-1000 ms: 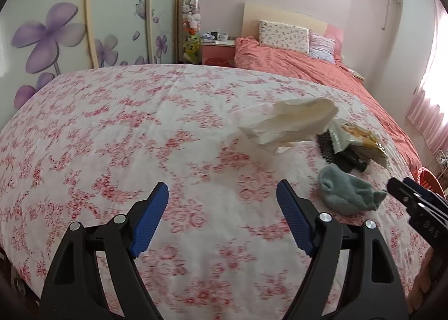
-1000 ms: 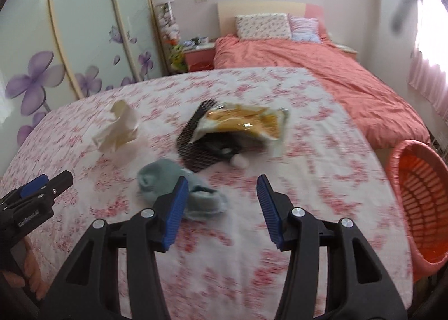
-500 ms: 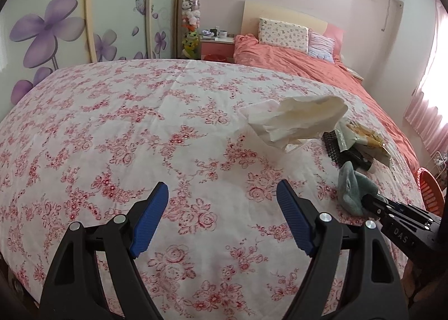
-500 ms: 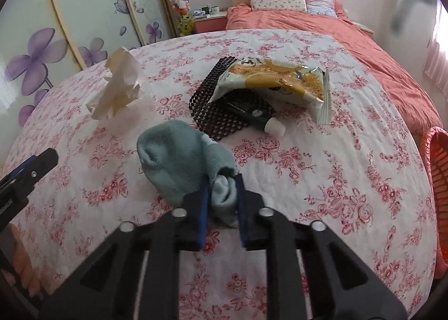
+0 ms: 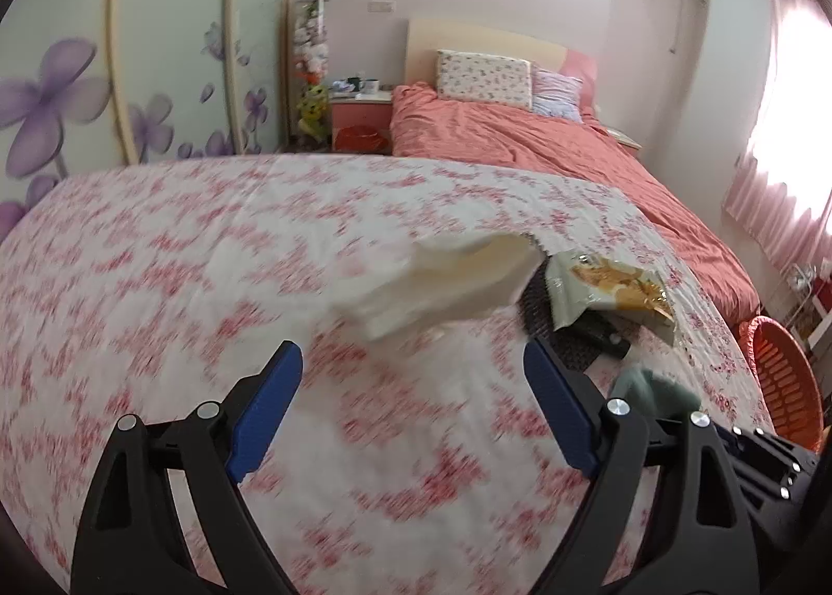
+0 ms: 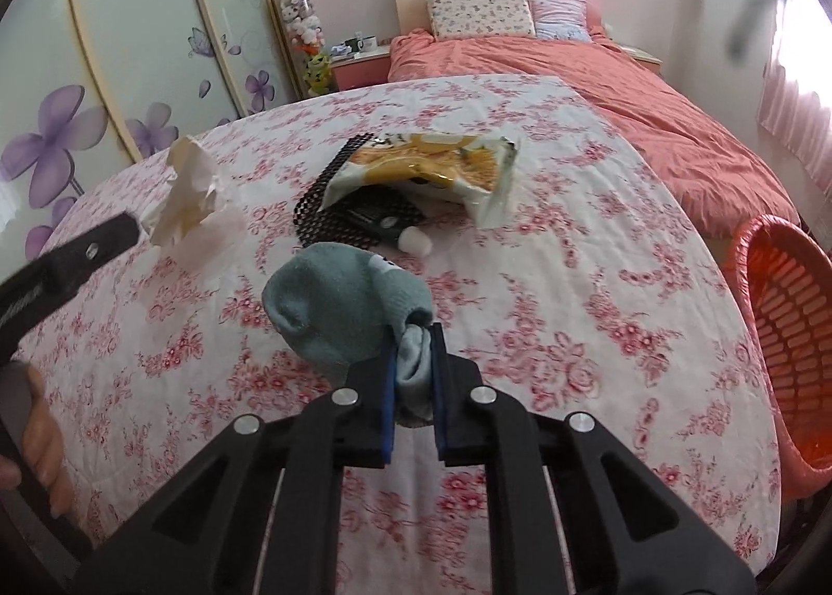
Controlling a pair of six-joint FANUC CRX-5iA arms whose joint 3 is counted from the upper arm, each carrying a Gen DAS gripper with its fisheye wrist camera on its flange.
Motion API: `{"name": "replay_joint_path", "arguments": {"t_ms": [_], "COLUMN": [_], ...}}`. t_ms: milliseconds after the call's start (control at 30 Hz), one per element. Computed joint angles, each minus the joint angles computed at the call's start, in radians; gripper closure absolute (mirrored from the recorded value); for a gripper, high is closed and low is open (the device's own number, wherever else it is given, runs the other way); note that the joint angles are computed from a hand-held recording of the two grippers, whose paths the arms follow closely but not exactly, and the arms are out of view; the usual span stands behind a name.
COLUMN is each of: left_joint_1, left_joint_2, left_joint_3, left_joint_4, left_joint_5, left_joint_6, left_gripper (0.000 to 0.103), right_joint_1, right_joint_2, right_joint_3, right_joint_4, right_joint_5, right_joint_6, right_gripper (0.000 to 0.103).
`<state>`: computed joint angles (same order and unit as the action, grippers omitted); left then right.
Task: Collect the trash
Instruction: 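Grasp the mint sock with the right tool while the left tool grasps the white tissue paper, then carry the sock and tissue paper over the orange basket and release both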
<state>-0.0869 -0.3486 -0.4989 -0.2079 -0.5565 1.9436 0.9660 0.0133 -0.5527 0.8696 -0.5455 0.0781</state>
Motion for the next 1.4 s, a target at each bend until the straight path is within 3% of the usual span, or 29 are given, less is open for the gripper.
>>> {"name": "replay_joint_path", "arguments": {"t_ms": [133, 467, 567, 633, 767, 900, 1400], "left_joint_1": [-0.061, -0.093, -0.081, -0.067, -0.038, -0.02, -0.02], "left_joint_2": [0.096, 0.2, 0.206, 0.205, 0.191, 0.169, 0.112], "left_joint_3": [0.099, 0.193, 0.189, 0.179, 0.15, 0.122, 0.136], "left_joint_4": [-0.115, -0.191, -0.176, -0.149, -0.078, -0.03, -0.033], "left_joint_5": [-0.048, -0.099, -0.085, -0.07, -0.038, -0.003, -0.013], "left_joint_6": [0.094, 0.142, 0.122, 0.096, 0.03, -0.007, 0.008], "left_gripper": [0.017, 0.017, 0.018, 0.024, 0.047, 0.058, 0.06], "right_joint_1": [-0.006, -0.026, -0.026, -0.026, -0.025, -0.024, -0.03], "right_joint_2": [-0.012, -0.022, -0.023, -0.023, -0.025, -0.031, -0.089], "right_joint_3": [-0.014, -0.03, -0.031, -0.032, -0.036, -0.042, -0.073], "right_joint_4": [-0.001, -0.009, -0.012, -0.01, -0.008, 0.0, 0.068], "right_joint_5": [0.005, 0.027, 0.026, 0.027, 0.026, 0.024, 0.01], "right_joint_6": [-0.005, -0.013, -0.011, -0.015, -0.025, -0.036, -0.097], "right_gripper": [0.091, 0.091, 0.091, 0.091, 0.091, 0.091, 0.091]}}
